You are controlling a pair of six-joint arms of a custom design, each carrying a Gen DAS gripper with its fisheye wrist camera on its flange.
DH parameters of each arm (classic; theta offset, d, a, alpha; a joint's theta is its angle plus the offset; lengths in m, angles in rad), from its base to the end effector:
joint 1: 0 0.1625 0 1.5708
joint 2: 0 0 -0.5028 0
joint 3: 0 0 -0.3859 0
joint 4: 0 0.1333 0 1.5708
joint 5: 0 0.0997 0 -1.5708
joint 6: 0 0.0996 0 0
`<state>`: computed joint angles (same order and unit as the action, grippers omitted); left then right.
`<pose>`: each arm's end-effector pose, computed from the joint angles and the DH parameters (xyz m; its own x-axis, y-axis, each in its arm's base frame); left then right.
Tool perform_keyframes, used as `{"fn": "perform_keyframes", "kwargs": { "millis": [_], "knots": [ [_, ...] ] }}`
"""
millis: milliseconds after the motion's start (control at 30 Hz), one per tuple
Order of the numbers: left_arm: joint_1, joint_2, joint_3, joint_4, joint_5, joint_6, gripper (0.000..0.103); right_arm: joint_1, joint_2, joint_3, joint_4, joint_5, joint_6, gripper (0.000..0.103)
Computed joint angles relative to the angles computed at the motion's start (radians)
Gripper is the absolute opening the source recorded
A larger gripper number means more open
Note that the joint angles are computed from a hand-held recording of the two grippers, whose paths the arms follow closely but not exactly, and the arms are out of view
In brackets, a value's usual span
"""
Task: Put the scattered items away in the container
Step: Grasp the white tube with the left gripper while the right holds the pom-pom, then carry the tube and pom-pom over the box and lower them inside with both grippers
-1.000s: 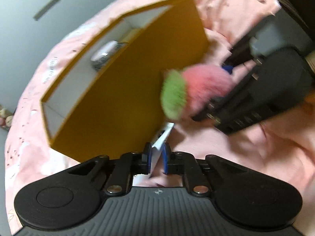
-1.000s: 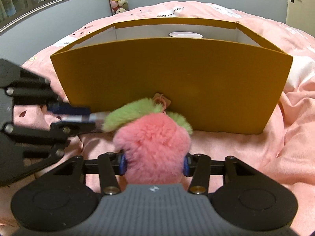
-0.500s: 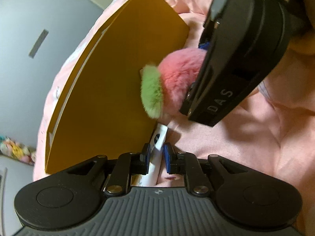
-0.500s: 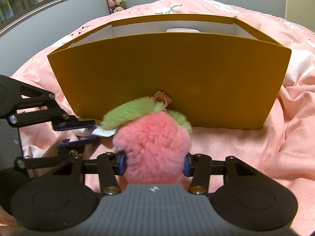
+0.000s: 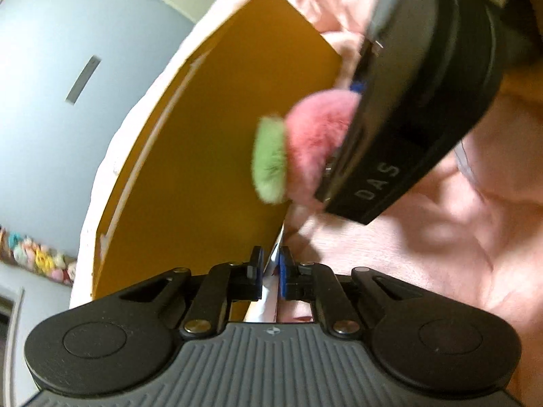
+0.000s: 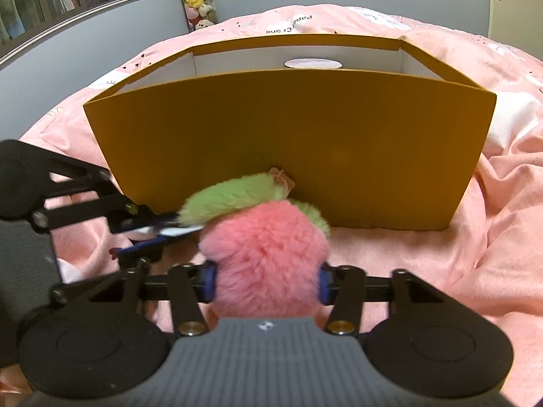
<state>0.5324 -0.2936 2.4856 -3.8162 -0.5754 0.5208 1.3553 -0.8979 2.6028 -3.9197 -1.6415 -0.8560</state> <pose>-0.1993 -0.3691 -0.0546 0.1550 0.6392 -0.7533 0.9029 0.2177 0.3706 0.0376 -0.4189 0.1537 -0.7619 -0.4230 0.4905 -0.6170 0.7044 -0.3509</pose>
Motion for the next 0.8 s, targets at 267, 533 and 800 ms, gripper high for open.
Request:
{"fn": "perform_keyframes", "kwargs": {
  "millis": [267, 533, 800],
  "knots": [
    [-0.065, -0.115, 0.084, 0.055, 0.011, -0.281, 0.008, 0.009, -0.026, 0.023, -0.009, 0.017, -0.029, 0.047],
    [-0.063, -0.224, 0.047, 0.103, -0.017, -0.458, 0.008, -0.006, -0.099, 0.047, 0.027, 0.078, -0.077, 0.046],
    [-0.113, -0.301, 0.071, 0.102, -0.039, -0.554, 0.007, -0.018, -0.206, 0.064, 0.108, 0.151, -0.08, 0.046]
  ]
}}
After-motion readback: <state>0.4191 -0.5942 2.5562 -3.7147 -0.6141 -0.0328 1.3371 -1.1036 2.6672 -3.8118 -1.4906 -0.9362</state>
